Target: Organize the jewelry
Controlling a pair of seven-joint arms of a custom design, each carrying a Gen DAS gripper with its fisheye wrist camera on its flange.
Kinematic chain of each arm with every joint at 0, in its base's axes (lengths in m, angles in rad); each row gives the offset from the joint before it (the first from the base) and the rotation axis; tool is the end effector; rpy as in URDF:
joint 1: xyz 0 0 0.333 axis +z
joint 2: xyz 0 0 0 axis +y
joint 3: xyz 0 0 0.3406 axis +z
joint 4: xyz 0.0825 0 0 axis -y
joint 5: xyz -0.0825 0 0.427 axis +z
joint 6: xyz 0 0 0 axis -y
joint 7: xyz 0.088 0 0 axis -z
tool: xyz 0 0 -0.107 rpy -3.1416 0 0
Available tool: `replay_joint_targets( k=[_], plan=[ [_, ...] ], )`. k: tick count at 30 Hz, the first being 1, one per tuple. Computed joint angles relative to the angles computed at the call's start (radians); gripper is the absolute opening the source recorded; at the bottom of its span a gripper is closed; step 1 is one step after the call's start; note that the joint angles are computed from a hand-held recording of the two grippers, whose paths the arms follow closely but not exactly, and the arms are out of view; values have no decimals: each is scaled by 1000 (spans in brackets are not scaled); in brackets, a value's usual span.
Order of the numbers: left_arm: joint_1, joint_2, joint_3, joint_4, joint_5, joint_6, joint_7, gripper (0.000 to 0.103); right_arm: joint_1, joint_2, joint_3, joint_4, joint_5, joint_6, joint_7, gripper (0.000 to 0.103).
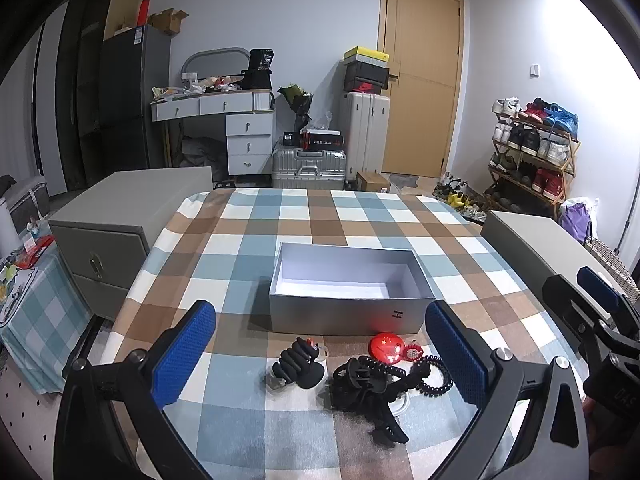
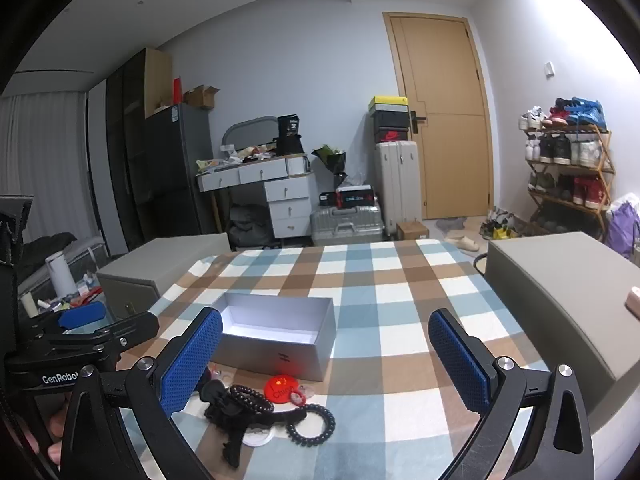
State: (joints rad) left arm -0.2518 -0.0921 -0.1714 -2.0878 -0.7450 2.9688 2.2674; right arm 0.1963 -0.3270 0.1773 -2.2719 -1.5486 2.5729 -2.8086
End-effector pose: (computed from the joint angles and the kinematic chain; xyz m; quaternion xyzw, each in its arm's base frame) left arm 0.5690 -0.2092 0.5748 -0.4620 0.7407 -0.4364 0.2179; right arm 0.4808 0.2142 0.5491 -0.4618 0.6578 -0.4540 0.3847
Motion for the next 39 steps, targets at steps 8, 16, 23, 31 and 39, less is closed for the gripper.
replay_joint_targets(
  k=[8, 16, 23, 31, 39],
  plan=[
    [13, 19, 14, 20, -29, -79, 34, 102, -3, 13, -9, -1, 22, 21, -20, 103],
    [86, 95, 13, 111, -58, -347, 109, 102, -15, 54, -39, 7, 53, 115, -56, 103],
    [135, 164, 4, 188, -44, -518, 48, 102, -41, 111, -71, 23, 117, 228, -81, 103],
    [172, 209, -9, 248, -24, -649, 42, 72, -54, 162, -83, 47, 175, 277, -136, 103],
    [179, 228, -12, 269, 38, -686, 50, 28, -47, 202, -95, 71, 256, 301, -238, 103]
  ],
)
